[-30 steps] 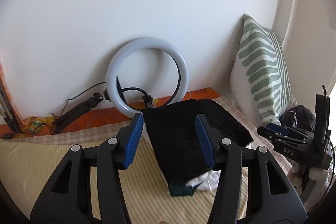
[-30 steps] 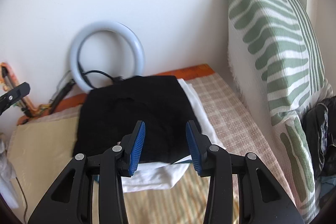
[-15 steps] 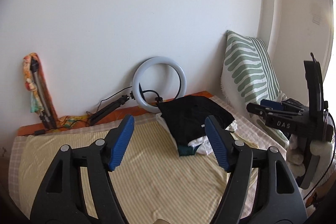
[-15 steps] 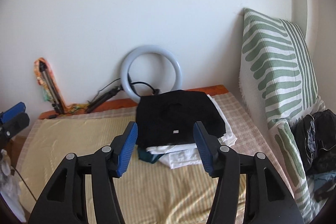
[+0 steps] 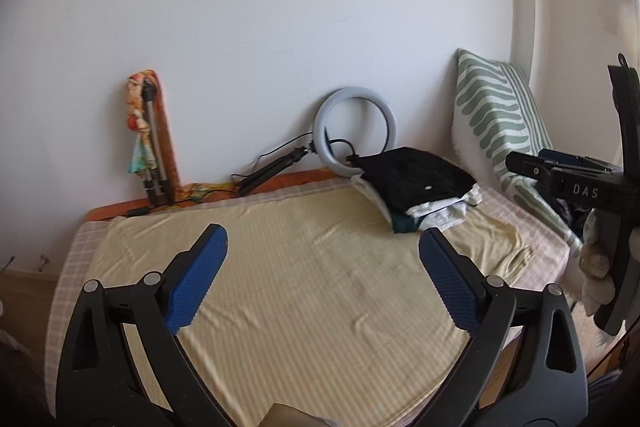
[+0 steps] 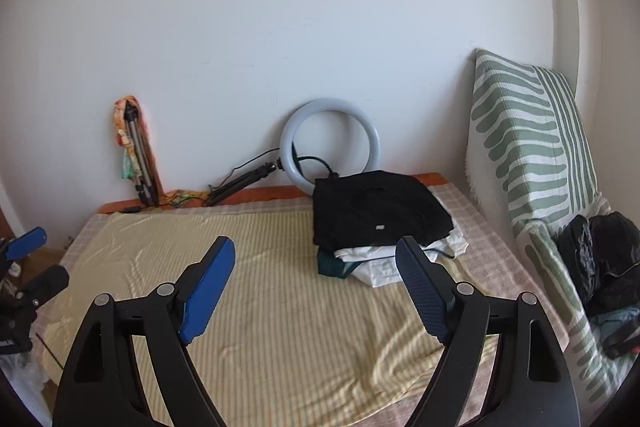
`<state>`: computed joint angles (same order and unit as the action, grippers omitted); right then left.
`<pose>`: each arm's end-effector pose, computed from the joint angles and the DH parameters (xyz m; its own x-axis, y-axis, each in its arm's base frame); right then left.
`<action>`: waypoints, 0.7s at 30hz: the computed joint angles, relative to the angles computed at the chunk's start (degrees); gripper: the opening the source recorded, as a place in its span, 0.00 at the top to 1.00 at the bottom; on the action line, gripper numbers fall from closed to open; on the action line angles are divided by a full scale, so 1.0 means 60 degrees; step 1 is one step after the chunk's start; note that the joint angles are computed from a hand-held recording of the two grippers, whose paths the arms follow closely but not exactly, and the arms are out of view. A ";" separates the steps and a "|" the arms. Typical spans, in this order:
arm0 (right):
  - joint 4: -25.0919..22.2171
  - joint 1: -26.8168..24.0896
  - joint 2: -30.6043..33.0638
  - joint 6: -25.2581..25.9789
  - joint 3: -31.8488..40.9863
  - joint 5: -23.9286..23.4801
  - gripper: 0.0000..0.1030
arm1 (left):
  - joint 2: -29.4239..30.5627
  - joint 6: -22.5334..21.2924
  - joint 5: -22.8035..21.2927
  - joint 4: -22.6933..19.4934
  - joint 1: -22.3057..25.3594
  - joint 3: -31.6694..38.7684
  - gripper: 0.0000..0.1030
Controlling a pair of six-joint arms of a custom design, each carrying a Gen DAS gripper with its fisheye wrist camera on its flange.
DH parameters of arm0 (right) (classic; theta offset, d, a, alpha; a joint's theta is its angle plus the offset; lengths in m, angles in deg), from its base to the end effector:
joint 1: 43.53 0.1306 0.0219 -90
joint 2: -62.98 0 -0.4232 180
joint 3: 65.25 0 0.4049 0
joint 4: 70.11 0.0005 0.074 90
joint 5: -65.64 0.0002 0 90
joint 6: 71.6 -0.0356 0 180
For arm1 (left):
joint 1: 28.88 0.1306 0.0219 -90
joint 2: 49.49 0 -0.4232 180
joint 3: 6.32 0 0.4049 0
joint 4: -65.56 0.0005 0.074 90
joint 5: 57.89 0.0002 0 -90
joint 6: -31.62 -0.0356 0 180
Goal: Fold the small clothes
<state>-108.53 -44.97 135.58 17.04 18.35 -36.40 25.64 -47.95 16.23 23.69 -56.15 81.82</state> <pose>0.3894 -0.0029 0.5614 -0.4640 0.0349 -0.8851 -0.1496 0.9818 0.1171 0.3620 -0.1762 0.5784 -0.4632 0.0428 -0.8852 0.1463 0.9888 -0.0287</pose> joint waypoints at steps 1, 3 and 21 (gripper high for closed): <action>0.0046 0.0093 -0.0082 -0.0135 -0.0135 0.0001 0.20 | -0.0165 -0.0035 -0.0165 0.0066 -0.0027 -0.0197 0.00; 0.0150 0.0274 -0.0209 -0.0333 -0.0393 0.0033 0.20 | -0.0548 -0.0026 -0.0506 0.0181 -0.0079 -0.0659 0.00; 0.1277 0.1534 -0.0347 -0.0770 -0.1741 0.1573 0.19 | -0.0911 0.0514 -0.0492 -0.0048 0.0636 -0.1835 0.00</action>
<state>-100.87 -35.77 133.50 12.42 7.91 -26.96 20.17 -44.87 13.28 23.41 -52.34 70.81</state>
